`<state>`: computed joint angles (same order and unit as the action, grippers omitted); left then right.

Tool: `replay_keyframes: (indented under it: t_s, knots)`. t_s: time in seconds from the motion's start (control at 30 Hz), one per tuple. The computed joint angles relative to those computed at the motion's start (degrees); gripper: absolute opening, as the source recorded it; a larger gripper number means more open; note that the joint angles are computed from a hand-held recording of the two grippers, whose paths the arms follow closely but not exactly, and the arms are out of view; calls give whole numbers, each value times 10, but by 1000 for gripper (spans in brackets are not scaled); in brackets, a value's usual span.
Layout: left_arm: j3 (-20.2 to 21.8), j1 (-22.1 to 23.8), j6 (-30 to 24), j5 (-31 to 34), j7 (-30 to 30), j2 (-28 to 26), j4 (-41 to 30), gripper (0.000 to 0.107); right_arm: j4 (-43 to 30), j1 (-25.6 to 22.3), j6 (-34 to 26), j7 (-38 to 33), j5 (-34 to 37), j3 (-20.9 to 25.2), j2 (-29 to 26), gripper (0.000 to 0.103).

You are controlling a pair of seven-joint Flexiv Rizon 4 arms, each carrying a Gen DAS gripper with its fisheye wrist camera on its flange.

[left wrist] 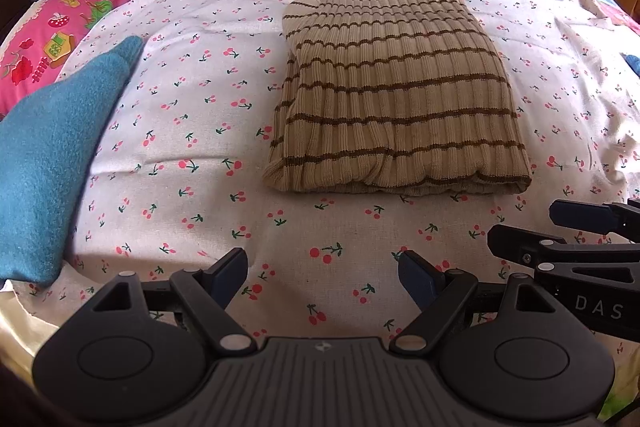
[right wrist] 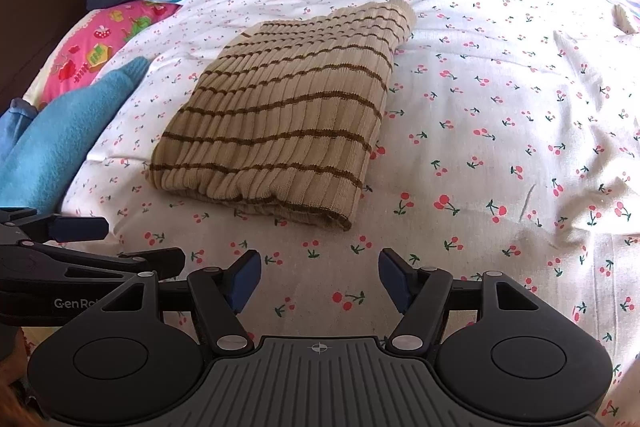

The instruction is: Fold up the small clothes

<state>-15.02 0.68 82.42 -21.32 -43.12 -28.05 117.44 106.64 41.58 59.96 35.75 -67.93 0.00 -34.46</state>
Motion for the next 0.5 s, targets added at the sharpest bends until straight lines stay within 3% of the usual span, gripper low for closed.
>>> replay_keyframes:
  t_s: [0.5]
  knots:
    - [1, 1, -6, 1, 1, 4, -1, 87, 0, -1, 4, 2, 1, 1, 1, 66]
